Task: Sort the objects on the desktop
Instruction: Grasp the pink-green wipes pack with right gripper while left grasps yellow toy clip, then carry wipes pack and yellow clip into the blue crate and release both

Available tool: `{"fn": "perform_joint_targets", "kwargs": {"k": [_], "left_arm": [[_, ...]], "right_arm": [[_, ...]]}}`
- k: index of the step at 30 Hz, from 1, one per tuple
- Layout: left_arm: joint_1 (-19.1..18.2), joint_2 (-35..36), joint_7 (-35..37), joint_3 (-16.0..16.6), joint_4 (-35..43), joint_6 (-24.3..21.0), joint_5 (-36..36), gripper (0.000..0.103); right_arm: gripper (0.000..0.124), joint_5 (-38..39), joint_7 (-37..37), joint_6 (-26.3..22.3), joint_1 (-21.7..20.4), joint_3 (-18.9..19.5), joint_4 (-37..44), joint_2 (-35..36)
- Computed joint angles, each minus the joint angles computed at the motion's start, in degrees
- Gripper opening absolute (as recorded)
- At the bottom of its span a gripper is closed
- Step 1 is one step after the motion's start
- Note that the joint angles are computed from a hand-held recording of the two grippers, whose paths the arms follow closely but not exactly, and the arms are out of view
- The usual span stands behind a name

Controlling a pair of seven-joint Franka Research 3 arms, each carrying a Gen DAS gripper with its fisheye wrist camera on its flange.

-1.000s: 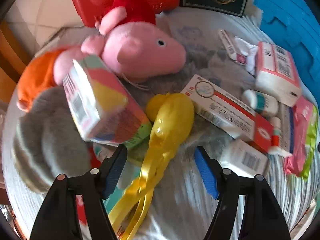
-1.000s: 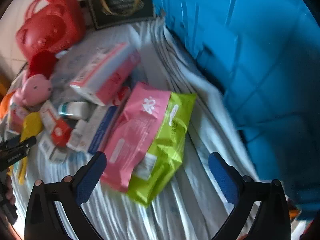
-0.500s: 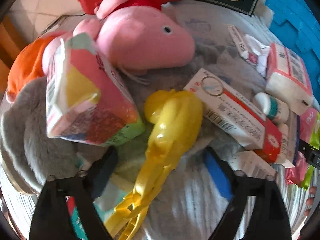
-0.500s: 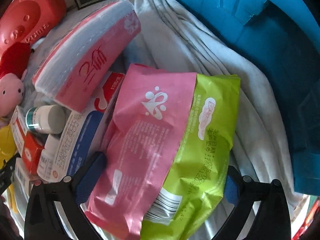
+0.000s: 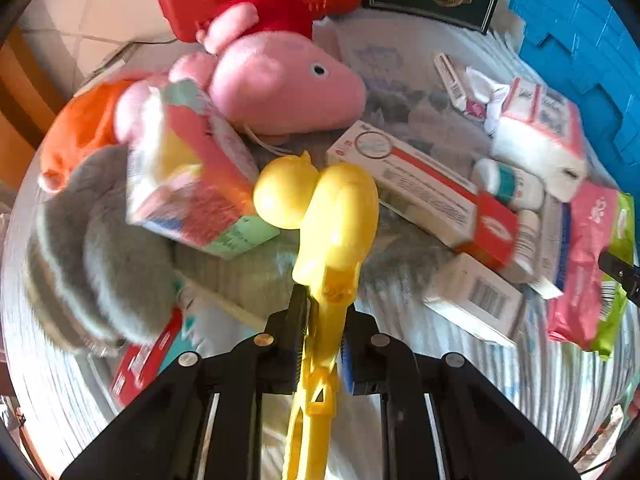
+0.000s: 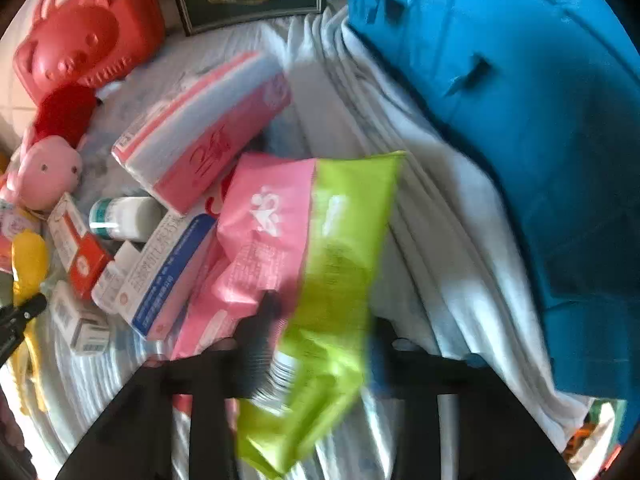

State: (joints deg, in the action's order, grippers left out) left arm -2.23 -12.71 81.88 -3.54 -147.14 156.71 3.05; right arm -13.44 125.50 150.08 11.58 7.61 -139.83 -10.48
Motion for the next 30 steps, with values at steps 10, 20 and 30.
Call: {"fn": "perform_joint_targets", "kwargs": {"k": [10, 20, 30], "left_arm": [[-3.55, -11.23, -0.31, 0.21, -4.48, 1.43, -2.42, 0.014], [-7.62, -14.40, 8.42, -0.09, 1.41, 5.95, -9.08, 0.014], [-17.86, -5.92, 14.38, -0.43, 24.58, 8.14, -11.35, 0.014]], "right_arm": [[0.027, 4.90, -3.04, 4.74, -1.65, 4.01, -7.48, -11.09], [0.026, -1.95, 0.57, 8.44, -6.80, 8.56, -3.24, -18.28], [0.026, -0.77, -3.57, 5.87, -15.74, 7.26, 4.13, -29.54]]}}
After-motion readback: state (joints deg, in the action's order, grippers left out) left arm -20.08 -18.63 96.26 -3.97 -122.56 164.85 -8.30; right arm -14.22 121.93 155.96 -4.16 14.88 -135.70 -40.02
